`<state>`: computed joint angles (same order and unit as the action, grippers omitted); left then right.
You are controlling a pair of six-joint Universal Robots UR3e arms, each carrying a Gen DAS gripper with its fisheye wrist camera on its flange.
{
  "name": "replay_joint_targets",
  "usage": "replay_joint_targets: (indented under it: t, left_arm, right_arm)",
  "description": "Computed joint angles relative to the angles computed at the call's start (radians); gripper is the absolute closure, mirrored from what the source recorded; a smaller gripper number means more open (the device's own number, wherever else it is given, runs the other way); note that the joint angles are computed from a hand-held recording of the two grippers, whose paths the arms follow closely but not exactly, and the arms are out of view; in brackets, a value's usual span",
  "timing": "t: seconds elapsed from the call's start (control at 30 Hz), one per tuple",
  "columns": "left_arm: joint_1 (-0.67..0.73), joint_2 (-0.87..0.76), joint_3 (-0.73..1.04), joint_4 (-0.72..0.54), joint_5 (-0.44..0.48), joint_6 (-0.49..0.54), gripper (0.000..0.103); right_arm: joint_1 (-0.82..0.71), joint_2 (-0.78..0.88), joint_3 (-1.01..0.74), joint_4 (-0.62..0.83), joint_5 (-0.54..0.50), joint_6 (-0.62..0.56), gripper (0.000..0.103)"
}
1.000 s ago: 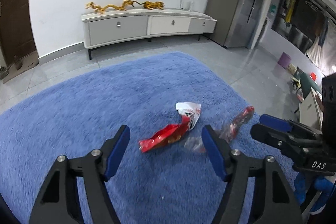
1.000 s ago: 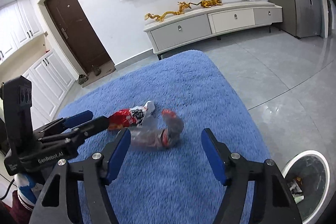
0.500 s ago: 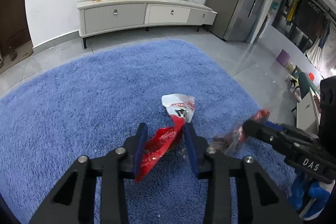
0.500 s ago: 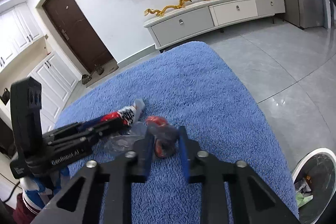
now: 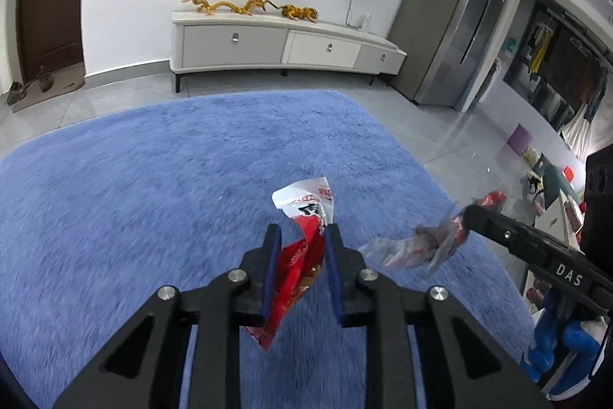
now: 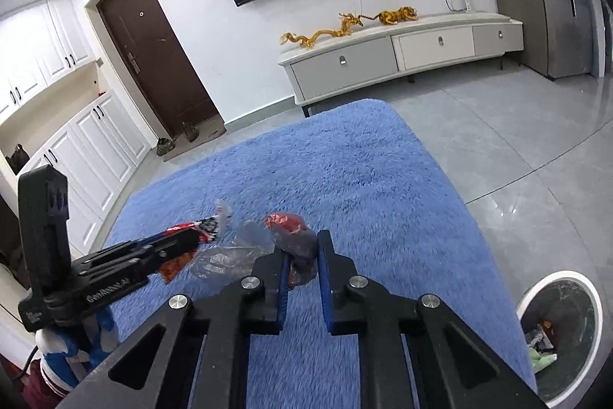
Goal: Collect trash
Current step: 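Grasp the red chip bag with the left tool while the right tool grasps clear wrapper, then carry red chip bag and clear wrapper over the bin and open both tools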
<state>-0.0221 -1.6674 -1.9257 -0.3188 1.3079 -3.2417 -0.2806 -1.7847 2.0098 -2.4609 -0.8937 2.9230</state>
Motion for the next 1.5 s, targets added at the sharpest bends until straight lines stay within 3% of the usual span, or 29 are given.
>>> replay_joint_targets:
  t: [0.3, 0.47, 0.57, 0.83, 0.93, 1.07, 1.17, 1.37, 1.5]
  left_arm:
    - [0.015, 0.264, -0.176, -0.020, -0.007, -0.034, 0.082]
    - [-0.036, 0.317, -0.213, -0.010, 0.007, -0.071, 0.082]
    - [-0.081, 0.317, -0.213, 0.005, 0.018, -0.100, 0.082]
    - [-0.218, 0.246, -0.128, 0.019, 0.084, -0.157, 0.082]
    - [-0.269, 0.189, -0.062, 0.015, 0.103, -0.177, 0.082]
    - [-0.336, 0.088, 0.048, 0.003, 0.113, -0.203, 0.082]
    - [-0.379, 0.004, 0.146, -0.018, 0.114, -0.211, 0.082]
    - [-0.479, -0.222, 0.453, -0.135, 0.140, -0.192, 0.082]
    - [-0.533, -0.420, 0.756, -0.271, 0.131, -0.170, 0.082]
  right_arm:
    - [-0.188, -0.337, 0.093, 0.293, 0.060, -0.173, 0.090]
    - [-0.368, -0.497, 0.118, 0.556, 0.115, -0.332, 0.090]
    - [-0.493, -0.570, 0.100, 0.749, 0.149, -0.455, 0.090]
    - [-0.931, -0.703, -0.063, 1.438, 0.236, -0.940, 0.090]
    - [-1.067, -0.693, -0.097, 1.581, 0.231, -1.071, 0.090]
    - [-1.184, -0.669, -0.089, 1.618, 0.215, -1.137, 0.090]
    - [-1.227, -0.650, -0.057, 1.559, 0.210, -1.126, 0.090]
    - [-1.222, -0.564, 0.050, 1.264, 0.209, -0.974, 0.090]
    - [-1.185, -0.465, 0.152, 0.955, 0.175, -0.809, 0.090]
